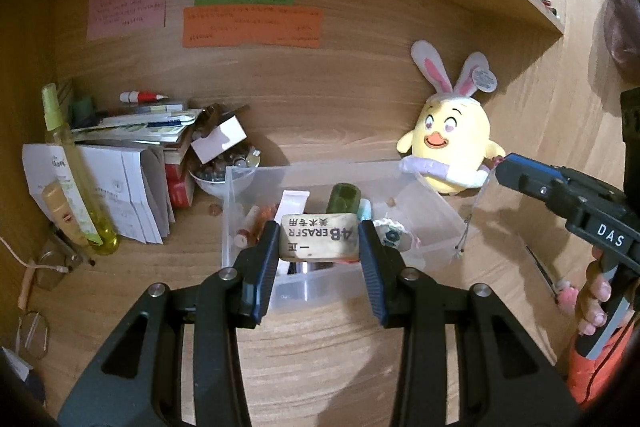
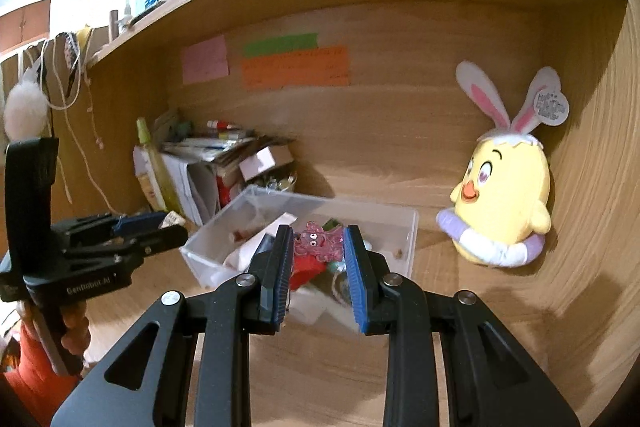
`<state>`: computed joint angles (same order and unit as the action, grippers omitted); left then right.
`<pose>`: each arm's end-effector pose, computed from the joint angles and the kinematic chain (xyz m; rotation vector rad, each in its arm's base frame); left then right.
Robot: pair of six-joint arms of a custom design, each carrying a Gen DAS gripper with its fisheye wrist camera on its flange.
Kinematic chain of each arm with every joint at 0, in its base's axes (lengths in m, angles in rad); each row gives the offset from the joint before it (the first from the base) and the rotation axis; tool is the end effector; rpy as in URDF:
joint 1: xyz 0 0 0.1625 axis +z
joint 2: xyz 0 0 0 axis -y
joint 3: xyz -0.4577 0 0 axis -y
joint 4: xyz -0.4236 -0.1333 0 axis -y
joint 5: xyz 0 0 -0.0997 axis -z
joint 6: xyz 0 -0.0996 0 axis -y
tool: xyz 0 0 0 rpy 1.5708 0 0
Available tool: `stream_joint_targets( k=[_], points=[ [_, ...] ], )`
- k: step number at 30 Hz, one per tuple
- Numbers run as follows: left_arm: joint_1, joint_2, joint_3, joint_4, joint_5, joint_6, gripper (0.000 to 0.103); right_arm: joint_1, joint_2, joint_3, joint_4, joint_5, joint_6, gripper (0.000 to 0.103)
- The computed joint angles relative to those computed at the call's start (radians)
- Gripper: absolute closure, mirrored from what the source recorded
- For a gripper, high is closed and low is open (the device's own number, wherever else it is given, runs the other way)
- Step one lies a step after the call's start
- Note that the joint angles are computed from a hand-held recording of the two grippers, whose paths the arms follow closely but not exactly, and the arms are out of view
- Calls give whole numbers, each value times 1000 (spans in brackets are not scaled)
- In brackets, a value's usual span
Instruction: Organize objects
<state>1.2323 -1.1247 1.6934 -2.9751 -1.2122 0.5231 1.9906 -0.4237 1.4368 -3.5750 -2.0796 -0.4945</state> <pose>-0.0706 -0.7071 0.3587 0.8664 2.3699 -1.0698 0.3908 -0.6675 0.0270 0.7352 -2.2373 1.2371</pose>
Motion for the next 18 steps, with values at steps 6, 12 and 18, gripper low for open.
stream_joint_targets(
  k=[6, 12, 18],
  points=[
    [9, 37, -48, 32, -2, -25, 64, -9, 26, -69, 38, -21, -6, 79],
    [18, 82, -99, 69, 10, -38, 64, -33, 39, -102, 104, -18, 31, 79],
    [33, 90, -116, 124, 1, -54, 64, -51, 64, -135, 162, -37, 56, 79]
  ],
)
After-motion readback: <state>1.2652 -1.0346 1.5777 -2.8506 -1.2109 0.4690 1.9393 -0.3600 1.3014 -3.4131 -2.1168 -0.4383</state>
